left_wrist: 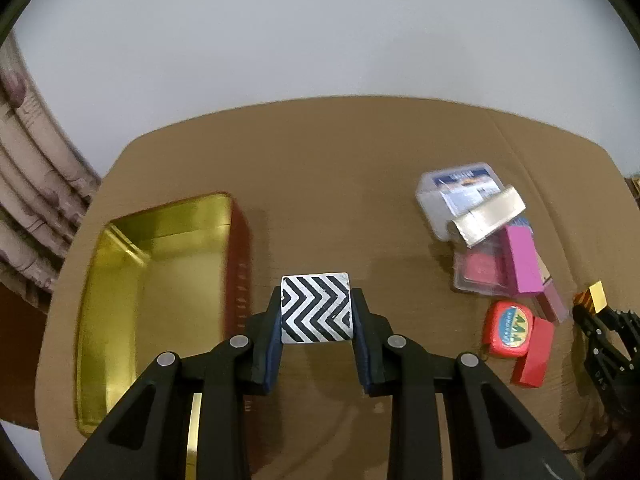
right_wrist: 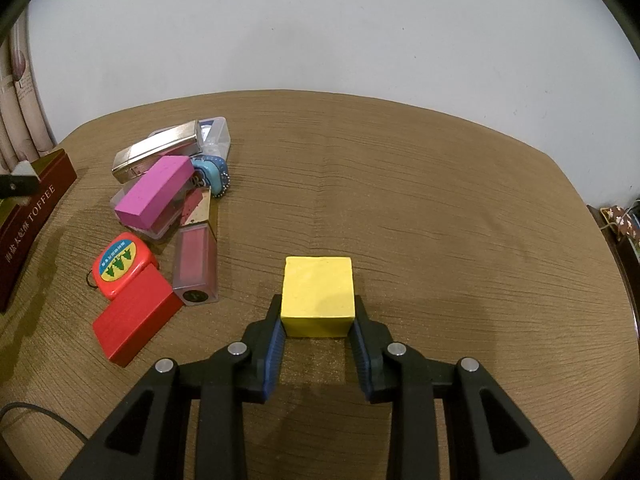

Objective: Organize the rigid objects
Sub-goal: 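Grasp the black-white zigzag cube with the left tool and lift it, then carry the zigzag cube over the gold tin and release it inside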

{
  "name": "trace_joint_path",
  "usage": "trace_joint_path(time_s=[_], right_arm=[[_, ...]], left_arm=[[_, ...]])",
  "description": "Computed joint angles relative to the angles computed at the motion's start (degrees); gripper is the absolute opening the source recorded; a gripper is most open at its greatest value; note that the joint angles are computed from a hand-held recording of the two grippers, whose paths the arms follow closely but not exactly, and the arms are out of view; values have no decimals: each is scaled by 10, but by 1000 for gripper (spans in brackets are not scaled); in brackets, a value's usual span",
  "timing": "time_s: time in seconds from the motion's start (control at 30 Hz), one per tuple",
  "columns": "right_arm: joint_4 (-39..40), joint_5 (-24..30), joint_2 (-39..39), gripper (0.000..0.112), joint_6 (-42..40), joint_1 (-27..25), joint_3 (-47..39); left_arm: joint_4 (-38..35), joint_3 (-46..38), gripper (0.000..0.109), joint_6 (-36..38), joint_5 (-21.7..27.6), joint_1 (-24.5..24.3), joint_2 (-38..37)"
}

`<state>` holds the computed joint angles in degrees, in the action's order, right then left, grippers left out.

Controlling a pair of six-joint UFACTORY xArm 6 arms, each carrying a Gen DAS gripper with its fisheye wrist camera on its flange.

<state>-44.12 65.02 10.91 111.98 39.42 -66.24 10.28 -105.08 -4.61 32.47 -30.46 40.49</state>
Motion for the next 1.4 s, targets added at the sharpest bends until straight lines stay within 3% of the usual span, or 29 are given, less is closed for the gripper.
trace_joint_path(time_s=[0.13, 0.47, 0.9, 1.4], right_arm=[[1, 4, 0, 31, -1, 3, -1], [2, 6, 4, 31, -2, 3, -5], [1, 4, 10, 31, -5, -1, -12], [1, 4, 11, 31, -6, -1, -11]], left_arm=[[25, 33, 27, -28, -8, 12, -31], [42, 3, 27, -52, 28, 72, -26], [69, 24, 27, -103, 62, 108, -22], [61, -20, 27, -87, 73, 141, 27]])
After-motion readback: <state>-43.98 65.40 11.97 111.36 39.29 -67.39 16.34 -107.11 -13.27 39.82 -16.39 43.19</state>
